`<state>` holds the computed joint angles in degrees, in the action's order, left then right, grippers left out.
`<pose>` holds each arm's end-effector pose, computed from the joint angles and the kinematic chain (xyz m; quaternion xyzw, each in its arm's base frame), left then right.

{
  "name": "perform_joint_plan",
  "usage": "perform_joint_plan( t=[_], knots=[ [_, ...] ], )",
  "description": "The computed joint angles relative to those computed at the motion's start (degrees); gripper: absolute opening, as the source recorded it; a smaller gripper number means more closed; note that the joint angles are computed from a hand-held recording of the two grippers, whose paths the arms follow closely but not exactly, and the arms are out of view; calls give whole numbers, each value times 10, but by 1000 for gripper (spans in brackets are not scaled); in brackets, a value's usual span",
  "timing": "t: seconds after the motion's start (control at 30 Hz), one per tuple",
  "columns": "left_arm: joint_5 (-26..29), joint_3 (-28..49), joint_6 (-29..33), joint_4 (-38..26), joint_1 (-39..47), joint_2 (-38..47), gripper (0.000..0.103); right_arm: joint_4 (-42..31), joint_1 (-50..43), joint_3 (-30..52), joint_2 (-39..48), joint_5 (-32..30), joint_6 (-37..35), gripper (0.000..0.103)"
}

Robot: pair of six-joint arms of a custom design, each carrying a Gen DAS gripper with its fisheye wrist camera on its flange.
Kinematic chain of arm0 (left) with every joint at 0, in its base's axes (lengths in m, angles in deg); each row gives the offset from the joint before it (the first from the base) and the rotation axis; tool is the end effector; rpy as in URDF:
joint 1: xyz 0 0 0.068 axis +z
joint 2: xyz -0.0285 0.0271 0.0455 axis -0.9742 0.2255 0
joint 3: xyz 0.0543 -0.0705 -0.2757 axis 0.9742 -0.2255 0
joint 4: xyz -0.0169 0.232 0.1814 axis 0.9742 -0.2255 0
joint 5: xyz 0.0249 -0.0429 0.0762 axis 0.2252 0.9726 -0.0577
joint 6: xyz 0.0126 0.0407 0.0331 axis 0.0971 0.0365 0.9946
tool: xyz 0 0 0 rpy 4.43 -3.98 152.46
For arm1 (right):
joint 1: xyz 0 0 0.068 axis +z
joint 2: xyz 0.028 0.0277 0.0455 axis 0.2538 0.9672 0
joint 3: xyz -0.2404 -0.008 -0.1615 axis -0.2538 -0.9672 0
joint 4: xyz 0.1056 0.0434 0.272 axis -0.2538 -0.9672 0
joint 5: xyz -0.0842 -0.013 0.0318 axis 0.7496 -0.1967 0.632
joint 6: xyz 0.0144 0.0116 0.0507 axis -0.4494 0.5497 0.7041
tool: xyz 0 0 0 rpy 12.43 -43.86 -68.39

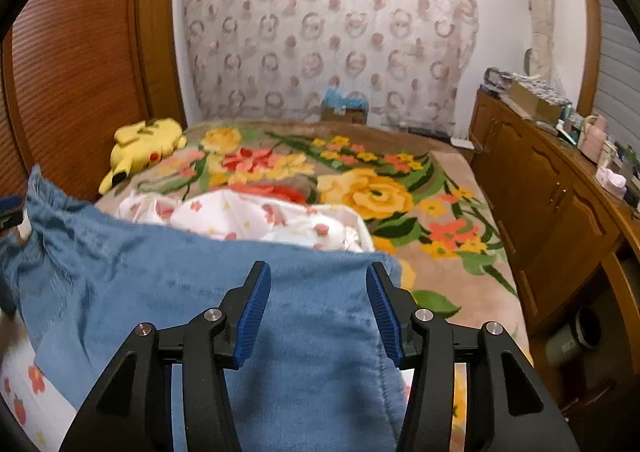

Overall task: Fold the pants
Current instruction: 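Open both grippers to lay the folded jeans down on the bed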

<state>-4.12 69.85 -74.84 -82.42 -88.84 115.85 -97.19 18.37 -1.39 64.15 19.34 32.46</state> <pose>0.1595 -0.0342 0.1777 0.1049 0.9065 -0.0455 0.4064 0.1502 0.0129 0.2196 -0.1060 0.8739 0.0262 0.4736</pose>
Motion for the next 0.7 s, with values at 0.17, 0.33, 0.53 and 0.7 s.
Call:
perform_joint_plan(
  t=[0.17, 0.33, 0.53, 0.7],
  knots=[
    [-33, 18, -13, 71, -20, 125, 76, 6, -46, 18, 60, -33, -39, 53],
    [-39, 33, -20, 132, 0, 228, 76, 9, -92, 27, 79, -64, -64, 53],
    [-30, 14, -36, 123, -8, 180, 76, 19, -72, 25, 91, -38, -46, 54],
    [-8, 2, -51, 92, -26, 104, 76, 33, -28, 26, 107, -4, -16, 54]
  ],
)
